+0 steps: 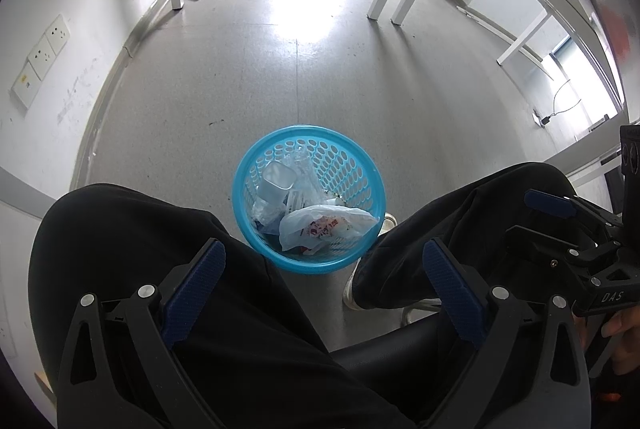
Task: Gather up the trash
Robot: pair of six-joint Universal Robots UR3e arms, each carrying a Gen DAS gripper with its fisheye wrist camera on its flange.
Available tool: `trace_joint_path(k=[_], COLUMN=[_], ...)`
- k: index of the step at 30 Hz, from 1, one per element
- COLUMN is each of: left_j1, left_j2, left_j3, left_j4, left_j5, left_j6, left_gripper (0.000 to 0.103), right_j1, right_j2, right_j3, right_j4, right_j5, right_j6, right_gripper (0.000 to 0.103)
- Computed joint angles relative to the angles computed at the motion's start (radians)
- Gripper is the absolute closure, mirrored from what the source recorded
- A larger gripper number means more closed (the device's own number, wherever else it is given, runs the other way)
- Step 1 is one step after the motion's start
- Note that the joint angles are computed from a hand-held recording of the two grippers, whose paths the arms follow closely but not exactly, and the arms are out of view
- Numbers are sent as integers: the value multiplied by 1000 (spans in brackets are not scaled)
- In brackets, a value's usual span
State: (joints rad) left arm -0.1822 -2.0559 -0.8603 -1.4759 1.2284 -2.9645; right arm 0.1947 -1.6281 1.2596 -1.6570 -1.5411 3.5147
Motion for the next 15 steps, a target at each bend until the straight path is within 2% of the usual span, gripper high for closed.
trace_joint_path(k=[15], left_j1=[17], left_j2=[-8], left_j3=[7], left_j4=[-17], left_j5=[-11], left_j6=[7], left_gripper=[6], right_j1=[-10], right_j2=[-9], right_j3=[18], right_j4=[-3], right_j5=[15], right_j6=[4], right_gripper=[9])
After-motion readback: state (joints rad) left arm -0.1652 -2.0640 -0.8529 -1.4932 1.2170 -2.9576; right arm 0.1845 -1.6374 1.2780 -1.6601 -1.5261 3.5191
